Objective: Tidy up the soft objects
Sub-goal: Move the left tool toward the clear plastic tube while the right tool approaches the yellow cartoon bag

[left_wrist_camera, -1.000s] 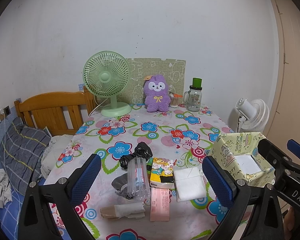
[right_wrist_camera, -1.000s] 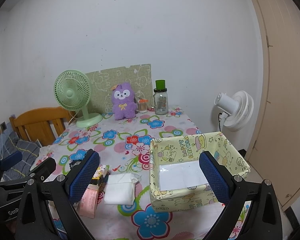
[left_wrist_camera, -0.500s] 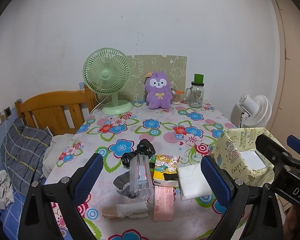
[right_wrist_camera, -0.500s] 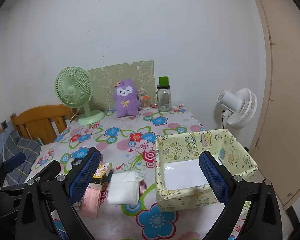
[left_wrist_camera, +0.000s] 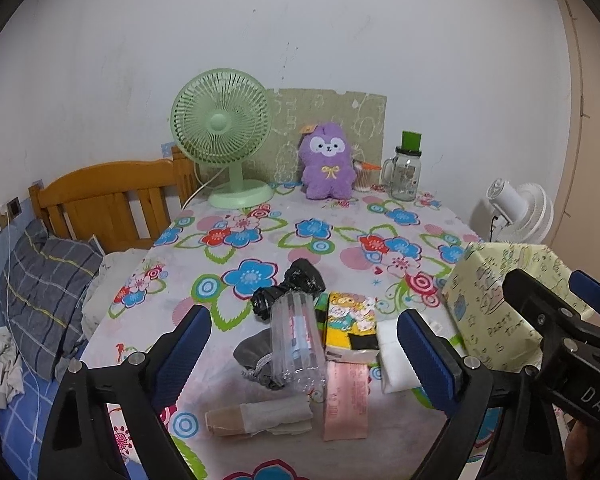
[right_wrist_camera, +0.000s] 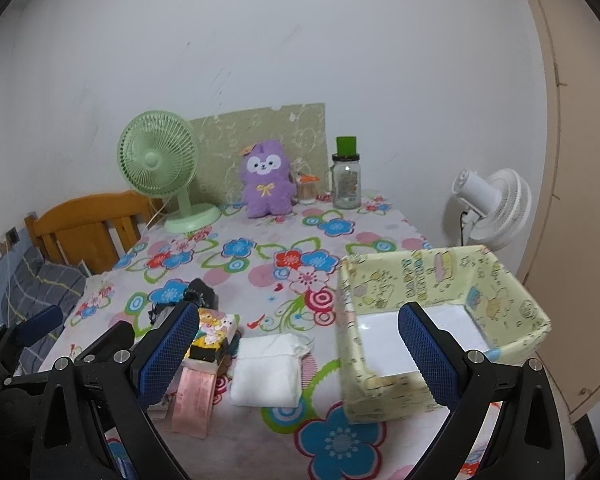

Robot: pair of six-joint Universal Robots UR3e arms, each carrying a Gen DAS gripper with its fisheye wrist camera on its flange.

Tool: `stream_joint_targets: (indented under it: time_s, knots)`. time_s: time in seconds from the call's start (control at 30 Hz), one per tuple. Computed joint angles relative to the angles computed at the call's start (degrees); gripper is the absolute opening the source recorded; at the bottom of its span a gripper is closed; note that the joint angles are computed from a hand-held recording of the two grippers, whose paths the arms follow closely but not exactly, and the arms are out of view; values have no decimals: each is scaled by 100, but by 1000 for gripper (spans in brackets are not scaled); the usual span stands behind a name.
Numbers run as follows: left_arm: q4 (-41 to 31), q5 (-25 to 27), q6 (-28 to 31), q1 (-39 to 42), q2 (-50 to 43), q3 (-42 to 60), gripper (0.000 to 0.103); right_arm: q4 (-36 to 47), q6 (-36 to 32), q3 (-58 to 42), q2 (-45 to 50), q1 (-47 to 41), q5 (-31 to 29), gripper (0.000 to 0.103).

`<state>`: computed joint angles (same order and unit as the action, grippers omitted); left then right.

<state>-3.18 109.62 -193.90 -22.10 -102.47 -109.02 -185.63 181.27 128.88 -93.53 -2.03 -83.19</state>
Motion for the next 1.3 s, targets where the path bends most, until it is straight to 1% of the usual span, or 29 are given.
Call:
stream_joint_targets:
  time_s: [0.17,0.5,0.7,0.87,0.97,1.13,1.3]
  knots:
    - [7,-61,64,112,-73,-92,95,-115,95,-127,404,188,-13,98]
    - [-33,-511,141,531,-271,-229,91,-71,312,-611,1170,646,-273,98]
    - [-92,-587,191,668,-470,-133,91,147,351,-1090,1637,936,-434,97]
    - [-174,-837,283,829,-596,-62,91,372,345,-1559,2034,1130,-547,97]
    - [-271,-900,367,877,-730,65,91,458,357,-1802,2255,1246,-678,97]
    - [-324,-1078,469,992,-895,190,91,718,372,-2216,2605,1303,-627,97]
    - [-387,-1381,526,1146,-994,262,86,978,349,-2624,2921,1403,-657,97]
